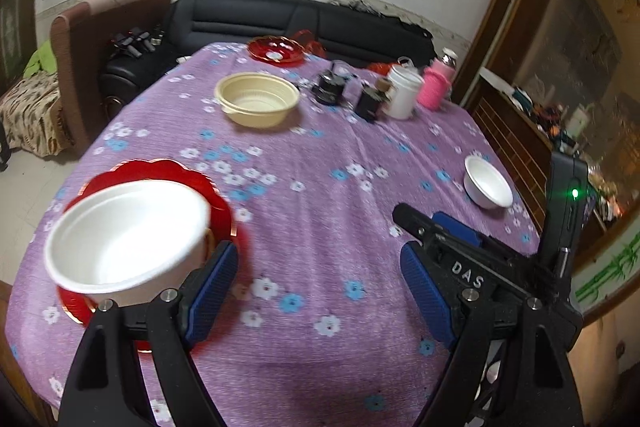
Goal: Organize plates and bowls
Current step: 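Withdraw both grippers and move them toward the small white paper bowl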
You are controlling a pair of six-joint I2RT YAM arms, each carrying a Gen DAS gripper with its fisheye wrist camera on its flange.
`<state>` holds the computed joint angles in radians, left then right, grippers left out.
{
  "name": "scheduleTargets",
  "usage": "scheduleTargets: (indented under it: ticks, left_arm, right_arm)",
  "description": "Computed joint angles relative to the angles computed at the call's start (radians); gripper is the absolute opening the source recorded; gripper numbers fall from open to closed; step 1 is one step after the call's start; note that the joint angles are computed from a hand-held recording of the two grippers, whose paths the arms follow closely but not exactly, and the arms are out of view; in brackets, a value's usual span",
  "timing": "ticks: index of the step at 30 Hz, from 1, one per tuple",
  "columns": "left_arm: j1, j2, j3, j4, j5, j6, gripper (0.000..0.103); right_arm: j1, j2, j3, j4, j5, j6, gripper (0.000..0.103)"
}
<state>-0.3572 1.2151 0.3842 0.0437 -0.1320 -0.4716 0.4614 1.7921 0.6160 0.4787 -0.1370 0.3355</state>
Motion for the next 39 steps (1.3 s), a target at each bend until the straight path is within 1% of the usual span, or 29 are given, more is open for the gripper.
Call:
scheduleTargets:
  ticks: [5, 10, 15, 19, 23, 27, 29, 32, 34, 36, 38, 39]
  left_arm:
    - [-0.04, 0.133, 0.046, 0.055, -0.003, -0.008, 0.083]
    - [-0.049, 0.24, 0.088, 0.091, 0.007, -0.01, 0.082]
    - [-0.05, 0.348, 0.133, 0.118, 0.019, -0.009, 0.082]
    - [-0.05, 0.416, 0.172, 0.126, 0.03, -0.007, 0.082]
    - [-0.048, 0.474, 0.21, 0.131, 0.039, -0.003, 0.082]
    - [-0.046, 0.527, 0.254, 0.131, 0.043, 0.001, 0.082]
    - [-0.038, 0.557, 0.287, 0.13, 0.056, -0.002, 0.082]
    - [-0.022, 0.604, 0.338, 0.134, 0.086, -0.019, 0.082]
    - [-0.025, 0.638, 0.377, 0.134, 0.084, -0.033, 0.082]
    - [-0.032, 0.666, 0.404, 0.14, 0.086, -0.044, 0.082]
    - [-0.043, 0.695, 0.427, 0.15, 0.094, -0.053, 0.082]
    - [-0.049, 0.708, 0.436, 0.152, 0.099, -0.054, 0.082]
  right_arm:
    - [-0.063, 0.045, 0.024, 0.006, -0.032, -0.015, 0.068]
    - [-0.102, 0.077, 0.065, 0.004, -0.023, -0.049, 0.068]
    - [-0.146, 0.134, 0.146, -0.016, -0.01, -0.082, 0.068]
    - [-0.176, 0.179, 0.22, -0.043, 0.008, -0.1, 0.068]
    - [-0.215, 0.215, 0.274, -0.042, 0.018, -0.108, 0.068]
    - [-0.248, 0.247, 0.29, -0.015, 0.026, -0.113, 0.07]
    - [-0.26, 0.264, 0.302, -0.02, 0.031, -0.122, 0.07]
    - [-0.269, 0.273, 0.305, -0.012, 0.07, -0.15, 0.07]
    - [-0.273, 0.269, 0.298, 0.001, 0.088, -0.166, 0.07]
    - [-0.283, 0.261, 0.29, 0.016, 0.1, -0.177, 0.072]
    - [-0.299, 0.262, 0.29, 0.029, 0.12, -0.185, 0.077]
    - [-0.304, 0.27, 0.296, 0.032, 0.14, -0.194, 0.077]
